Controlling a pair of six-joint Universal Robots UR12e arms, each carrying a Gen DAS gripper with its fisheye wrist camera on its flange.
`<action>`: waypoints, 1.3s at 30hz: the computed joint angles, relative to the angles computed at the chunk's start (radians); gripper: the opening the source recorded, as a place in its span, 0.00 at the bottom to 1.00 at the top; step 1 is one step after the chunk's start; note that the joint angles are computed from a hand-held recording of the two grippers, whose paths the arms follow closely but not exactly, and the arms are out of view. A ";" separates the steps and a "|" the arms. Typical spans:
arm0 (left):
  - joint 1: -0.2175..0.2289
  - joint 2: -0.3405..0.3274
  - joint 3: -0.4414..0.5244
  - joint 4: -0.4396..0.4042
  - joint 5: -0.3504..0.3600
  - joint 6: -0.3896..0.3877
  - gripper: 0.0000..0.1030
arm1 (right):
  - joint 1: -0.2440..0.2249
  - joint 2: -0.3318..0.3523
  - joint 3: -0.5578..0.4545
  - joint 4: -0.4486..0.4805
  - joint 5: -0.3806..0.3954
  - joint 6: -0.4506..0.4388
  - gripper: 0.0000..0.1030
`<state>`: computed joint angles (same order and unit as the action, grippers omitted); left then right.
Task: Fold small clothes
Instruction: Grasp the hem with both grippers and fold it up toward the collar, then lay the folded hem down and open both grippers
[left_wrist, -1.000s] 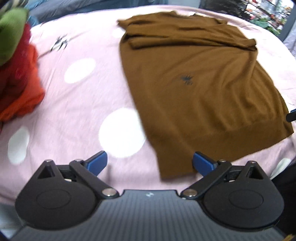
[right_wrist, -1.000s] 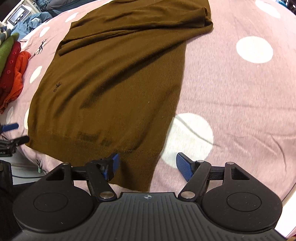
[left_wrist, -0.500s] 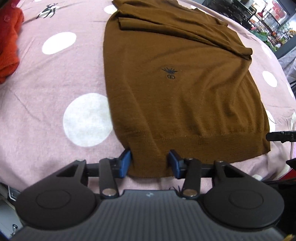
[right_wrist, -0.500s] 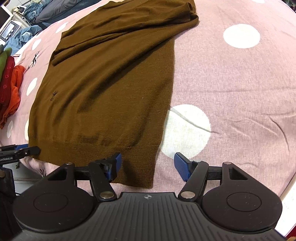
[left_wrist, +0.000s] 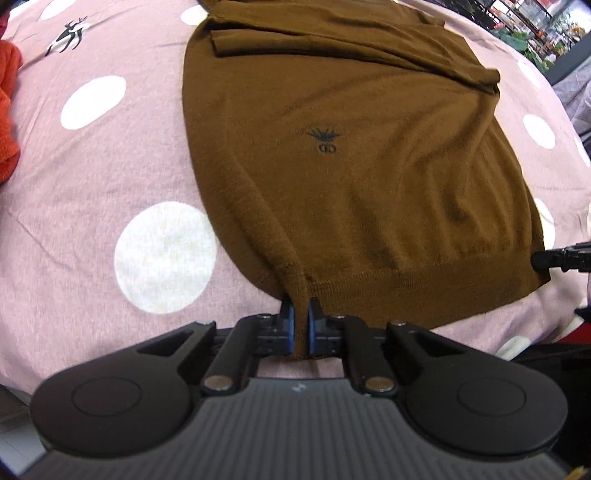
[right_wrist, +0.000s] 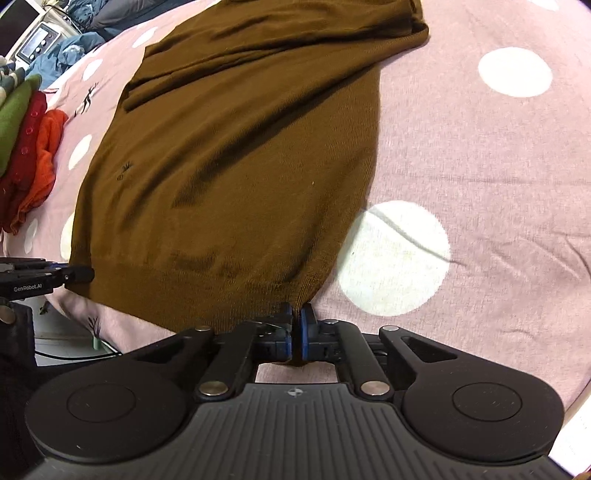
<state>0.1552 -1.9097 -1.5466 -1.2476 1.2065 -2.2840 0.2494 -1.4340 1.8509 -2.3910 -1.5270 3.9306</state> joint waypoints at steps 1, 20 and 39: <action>-0.001 -0.002 0.007 0.002 -0.006 -0.010 0.06 | 0.000 -0.001 0.000 -0.006 -0.008 -0.001 0.06; -0.177 -0.441 0.637 0.259 -0.118 -0.376 0.06 | -0.183 0.213 -0.243 -0.266 -0.248 -0.125 0.04; -0.213 -0.561 0.811 0.345 0.037 -0.568 0.80 | -0.184 0.307 -0.350 -0.312 -0.326 -0.346 0.39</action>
